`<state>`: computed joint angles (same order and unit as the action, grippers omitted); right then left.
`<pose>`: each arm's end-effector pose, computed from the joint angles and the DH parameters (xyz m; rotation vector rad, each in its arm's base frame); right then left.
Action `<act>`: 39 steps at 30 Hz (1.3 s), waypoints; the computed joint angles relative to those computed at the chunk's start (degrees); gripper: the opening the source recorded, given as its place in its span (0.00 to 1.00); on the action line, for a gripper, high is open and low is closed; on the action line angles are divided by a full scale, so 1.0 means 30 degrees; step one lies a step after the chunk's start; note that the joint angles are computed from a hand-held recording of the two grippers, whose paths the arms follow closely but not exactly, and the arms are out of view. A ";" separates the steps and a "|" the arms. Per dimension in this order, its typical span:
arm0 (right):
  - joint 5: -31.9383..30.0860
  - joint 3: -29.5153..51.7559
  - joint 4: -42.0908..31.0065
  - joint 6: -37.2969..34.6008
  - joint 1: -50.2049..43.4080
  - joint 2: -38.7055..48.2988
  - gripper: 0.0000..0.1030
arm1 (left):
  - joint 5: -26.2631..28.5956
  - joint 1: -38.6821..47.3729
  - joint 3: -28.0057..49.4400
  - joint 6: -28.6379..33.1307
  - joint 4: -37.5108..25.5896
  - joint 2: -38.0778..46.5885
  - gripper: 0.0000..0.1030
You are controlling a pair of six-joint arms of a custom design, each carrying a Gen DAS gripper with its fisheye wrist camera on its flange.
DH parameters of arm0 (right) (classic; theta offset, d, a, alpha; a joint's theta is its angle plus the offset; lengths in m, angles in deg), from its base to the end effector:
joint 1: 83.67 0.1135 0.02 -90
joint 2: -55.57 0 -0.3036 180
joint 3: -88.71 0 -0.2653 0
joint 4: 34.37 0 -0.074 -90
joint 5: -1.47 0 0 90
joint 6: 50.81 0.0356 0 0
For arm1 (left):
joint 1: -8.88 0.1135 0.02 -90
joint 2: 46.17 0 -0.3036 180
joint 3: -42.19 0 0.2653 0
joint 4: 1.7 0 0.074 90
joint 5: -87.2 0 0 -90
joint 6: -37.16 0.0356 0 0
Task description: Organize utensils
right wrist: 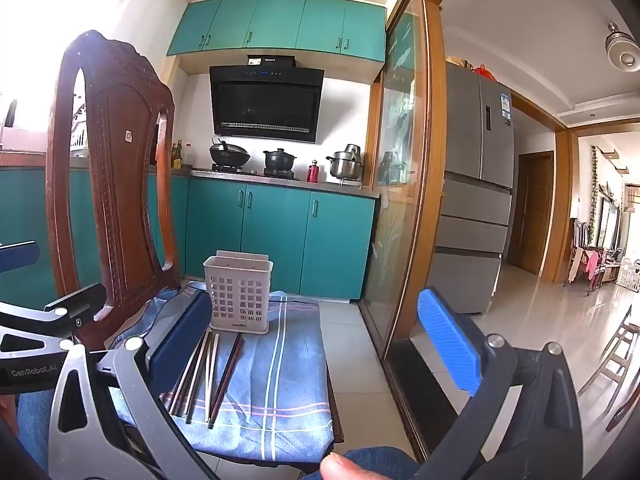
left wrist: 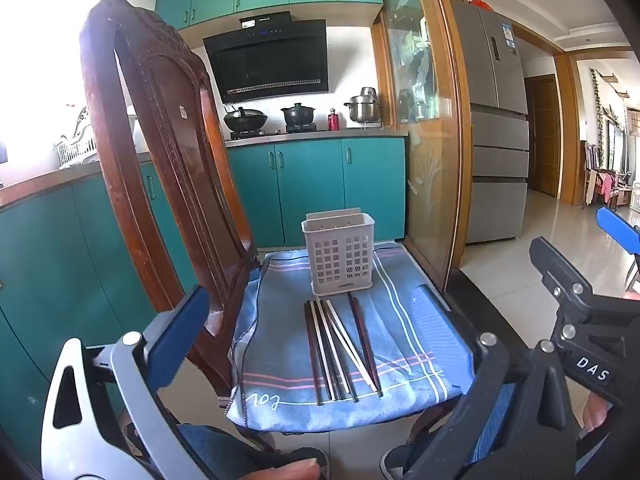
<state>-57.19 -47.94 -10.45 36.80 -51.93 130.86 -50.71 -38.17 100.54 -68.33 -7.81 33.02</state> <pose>0.2406 0.1270 0.2522 -0.0993 1.6880 -0.0842 0.2225 -0.2003 0.2730 0.0176 1.8809 0.1113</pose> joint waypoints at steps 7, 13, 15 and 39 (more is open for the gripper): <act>0.0054 0.0051 0.0048 -0.0008 0.0036 0.0121 0.98 | -0.0048 -0.0077 0.0013 -0.0091 -0.0037 0.0037 0.97; 0.0111 0.0093 -0.0002 0.0004 0.0110 0.0206 0.97 | 0.0094 0.0016 0.0065 -0.0173 -0.0201 -0.0006 0.97; 0.0115 0.0144 -0.0016 0.0005 0.0132 0.0318 0.97 | 0.0106 0.0022 0.0072 -0.0200 -0.0229 -0.0010 0.97; -0.0016 0.0208 0.0011 -0.0012 -0.0089 0.0720 0.97 | -0.0141 -0.0353 -0.0072 -0.0592 -0.0077 0.0384 0.97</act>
<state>-57.24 -47.32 -10.42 36.76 -52.19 133.02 -51.13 -39.22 100.33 -70.10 -8.04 34.18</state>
